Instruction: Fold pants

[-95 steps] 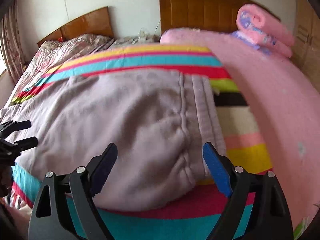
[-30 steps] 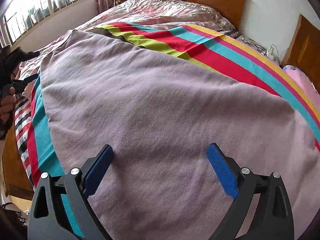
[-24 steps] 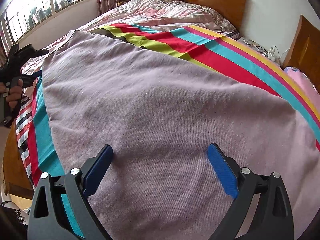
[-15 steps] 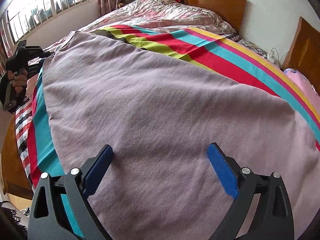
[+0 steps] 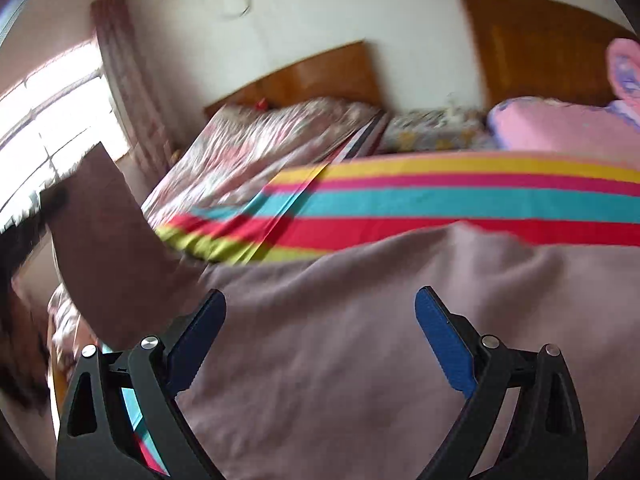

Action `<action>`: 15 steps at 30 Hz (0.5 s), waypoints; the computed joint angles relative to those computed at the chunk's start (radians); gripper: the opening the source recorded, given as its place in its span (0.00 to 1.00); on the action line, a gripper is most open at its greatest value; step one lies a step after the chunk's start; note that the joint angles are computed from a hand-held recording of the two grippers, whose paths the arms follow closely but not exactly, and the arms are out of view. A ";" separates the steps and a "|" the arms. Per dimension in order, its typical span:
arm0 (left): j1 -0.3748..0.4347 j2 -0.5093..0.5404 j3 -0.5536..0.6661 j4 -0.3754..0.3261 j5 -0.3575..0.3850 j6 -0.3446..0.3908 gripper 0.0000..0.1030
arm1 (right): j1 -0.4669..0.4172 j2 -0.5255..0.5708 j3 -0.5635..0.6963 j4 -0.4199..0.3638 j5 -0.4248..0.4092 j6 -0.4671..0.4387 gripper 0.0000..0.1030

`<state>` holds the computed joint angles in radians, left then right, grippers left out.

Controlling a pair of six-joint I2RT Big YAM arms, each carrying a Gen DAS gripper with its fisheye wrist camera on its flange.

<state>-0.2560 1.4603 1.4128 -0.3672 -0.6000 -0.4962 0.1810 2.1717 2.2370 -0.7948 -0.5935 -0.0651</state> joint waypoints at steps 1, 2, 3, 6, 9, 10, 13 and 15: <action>-0.052 0.063 0.069 -0.008 0.029 0.076 0.11 | -0.015 -0.008 -0.005 0.018 0.011 0.019 0.90; -0.096 0.121 0.125 -0.027 0.063 0.124 0.12 | -0.037 -0.020 -0.016 0.042 0.029 0.041 0.90; -0.139 0.187 0.184 -0.053 0.125 0.164 0.14 | -0.052 -0.027 -0.021 0.049 0.041 0.053 0.90; -0.222 0.379 0.346 -0.192 0.338 0.269 0.43 | -0.098 -0.043 -0.043 0.054 0.073 0.076 0.89; -0.281 0.480 0.409 -0.252 0.394 0.360 0.59 | -0.126 -0.048 -0.056 0.007 0.040 0.074 0.90; -0.292 0.475 0.396 -0.238 0.409 0.381 0.59 | -0.130 -0.041 -0.048 -0.027 0.017 0.067 0.90; -0.288 0.387 0.273 -0.123 0.388 0.397 0.82 | -0.123 -0.024 -0.043 -0.155 -0.090 0.037 0.90; -0.264 0.313 0.177 -0.065 0.321 0.341 0.87 | -0.105 -0.011 -0.043 -0.219 -0.170 0.012 0.85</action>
